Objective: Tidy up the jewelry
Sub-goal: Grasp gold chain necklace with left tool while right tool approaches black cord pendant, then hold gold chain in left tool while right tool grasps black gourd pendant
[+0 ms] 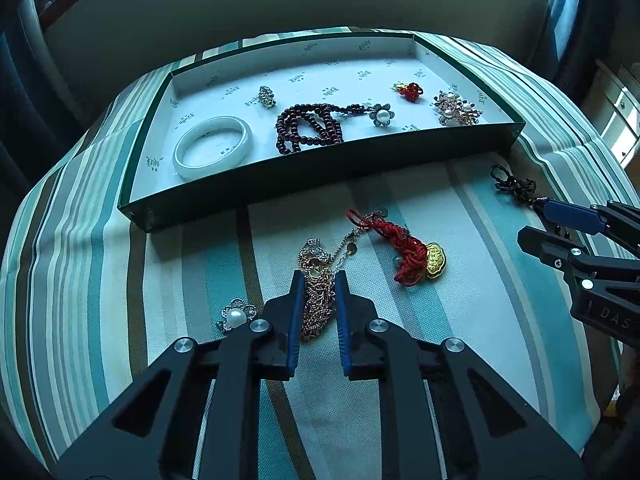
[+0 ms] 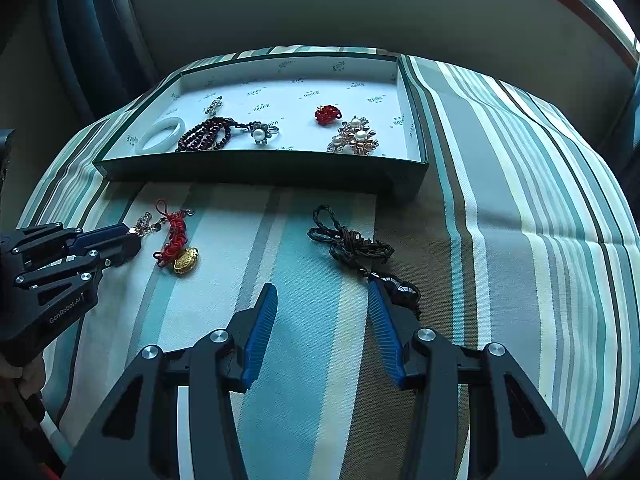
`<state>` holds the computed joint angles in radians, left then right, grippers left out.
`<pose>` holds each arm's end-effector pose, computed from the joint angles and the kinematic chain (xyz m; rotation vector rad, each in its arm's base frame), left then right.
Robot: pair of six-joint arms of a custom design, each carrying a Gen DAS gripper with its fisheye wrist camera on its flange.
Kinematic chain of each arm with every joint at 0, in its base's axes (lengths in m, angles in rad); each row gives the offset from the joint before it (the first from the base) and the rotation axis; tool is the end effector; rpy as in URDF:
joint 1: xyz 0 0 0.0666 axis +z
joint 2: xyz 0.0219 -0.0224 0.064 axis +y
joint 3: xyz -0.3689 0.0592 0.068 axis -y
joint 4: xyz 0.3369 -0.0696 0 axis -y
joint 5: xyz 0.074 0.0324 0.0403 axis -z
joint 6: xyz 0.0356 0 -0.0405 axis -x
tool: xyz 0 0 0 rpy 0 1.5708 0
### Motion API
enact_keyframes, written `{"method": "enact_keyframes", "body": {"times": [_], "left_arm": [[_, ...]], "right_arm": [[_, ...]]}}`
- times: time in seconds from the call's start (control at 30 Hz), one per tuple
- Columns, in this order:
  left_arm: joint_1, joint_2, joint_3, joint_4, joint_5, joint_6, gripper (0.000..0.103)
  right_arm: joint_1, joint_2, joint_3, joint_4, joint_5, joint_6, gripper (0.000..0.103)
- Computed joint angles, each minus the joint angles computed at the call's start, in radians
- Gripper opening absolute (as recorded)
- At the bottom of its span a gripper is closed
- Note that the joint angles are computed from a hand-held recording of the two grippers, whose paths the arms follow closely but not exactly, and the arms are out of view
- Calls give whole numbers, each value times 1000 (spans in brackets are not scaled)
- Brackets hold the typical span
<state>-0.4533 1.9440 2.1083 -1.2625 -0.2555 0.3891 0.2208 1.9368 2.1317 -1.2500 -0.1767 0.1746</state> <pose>0.5443 -0.2556 0.4078 0.0031 2.6098 0.0490 0.5857 0.1375 0.4210 -0.5746 2.5567 0.2480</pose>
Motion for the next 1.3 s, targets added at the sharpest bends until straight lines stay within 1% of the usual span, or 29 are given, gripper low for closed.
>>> {"method": "enact_keyframes", "body": {"times": [0.4,0.77,0.9,0.97,1.1,1.2,1.3], "left_arm": [[1,-29,-24,29,-27,16,11],[12,-48,-35,50,-25,26,11],[15,-53,-44,56,-21,30,11],[16,-55,-47,59,-18,30,11],[17,-54,-46,56,-16,32,11],[17,-54,-46,56,-16,32,11],[16,-54,-46,54,-20,36,11]], "right_arm": [[-10,18,36,-9,15,-6,48],[-16,49,107,-41,32,-13,48],[-29,69,149,-46,50,-19,48],[-37,91,181,-61,53,-21,48],[-39,119,209,-94,35,-24,48],[-31,114,186,-104,26,-15,48],[-23,96,164,-122,-9,7,48]]}}
